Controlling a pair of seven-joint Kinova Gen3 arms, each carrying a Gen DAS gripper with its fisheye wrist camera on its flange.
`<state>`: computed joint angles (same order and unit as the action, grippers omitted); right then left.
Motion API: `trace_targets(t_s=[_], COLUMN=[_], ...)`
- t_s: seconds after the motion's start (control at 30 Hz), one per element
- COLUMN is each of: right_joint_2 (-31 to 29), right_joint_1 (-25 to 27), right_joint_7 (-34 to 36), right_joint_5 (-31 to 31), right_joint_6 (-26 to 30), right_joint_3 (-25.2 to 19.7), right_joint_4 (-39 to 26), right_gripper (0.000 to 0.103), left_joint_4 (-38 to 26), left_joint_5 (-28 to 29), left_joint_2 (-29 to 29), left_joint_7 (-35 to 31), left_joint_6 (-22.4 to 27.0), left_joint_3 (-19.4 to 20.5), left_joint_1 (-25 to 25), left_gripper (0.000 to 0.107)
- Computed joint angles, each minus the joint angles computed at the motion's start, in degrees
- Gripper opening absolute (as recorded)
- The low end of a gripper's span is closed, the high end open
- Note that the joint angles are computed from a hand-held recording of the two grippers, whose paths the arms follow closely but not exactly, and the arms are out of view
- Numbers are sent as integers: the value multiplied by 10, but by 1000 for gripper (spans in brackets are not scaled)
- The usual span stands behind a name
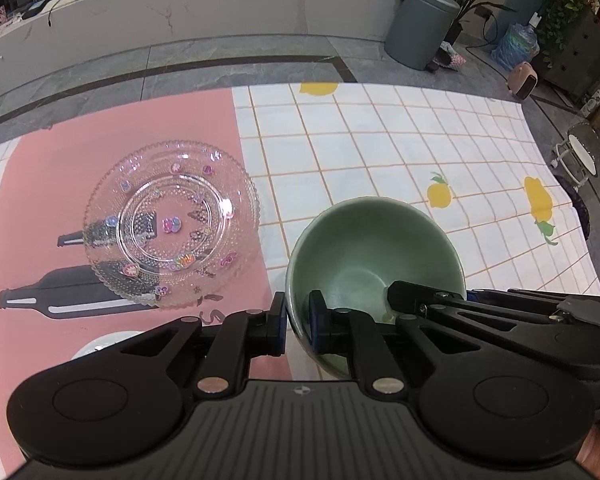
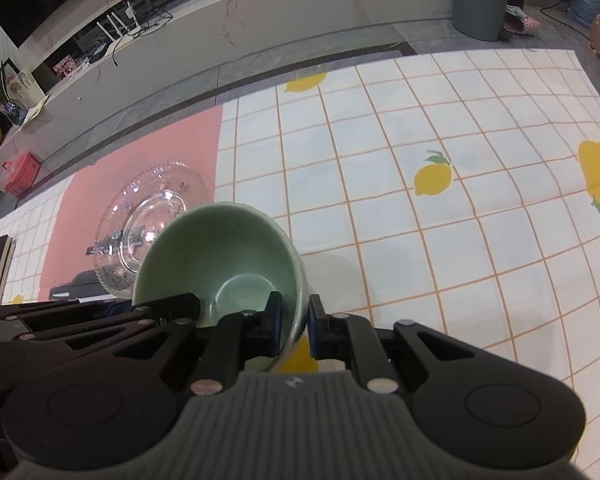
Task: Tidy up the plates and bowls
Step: 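Lift the green bowl with both grippers and carry it toward the stacked bowls, then lower the green bowl into the orange bowl with both grippers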
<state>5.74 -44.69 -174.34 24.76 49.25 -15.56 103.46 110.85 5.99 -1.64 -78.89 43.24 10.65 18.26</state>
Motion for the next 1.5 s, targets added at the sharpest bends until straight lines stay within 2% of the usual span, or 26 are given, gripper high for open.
trace_targets(t_s=[0.6, 1.17, 1.5], right_joint_2=[-49, -57, -75], right_joint_1=[-24, -73, -108], right_joint_7=[-56, -96, -138], right_joint_5=[48, 83, 110], right_joint_6=[90, 170, 212], right_joint_3=[-51, -90, -130], right_joint_4=[-41, -87, -95], right_gripper=[11, 11, 11], left_joint_4=[-21, -13, -11], left_joint_5=[-34, -26, -35], left_joint_2=[-83, -166, -235], left_joint_7=[54, 73, 110], left_joint_6=[57, 106, 151], left_joint_3=[22, 32, 66], left_joint_1=[3, -15, -35], left_gripper=[12, 12, 12])
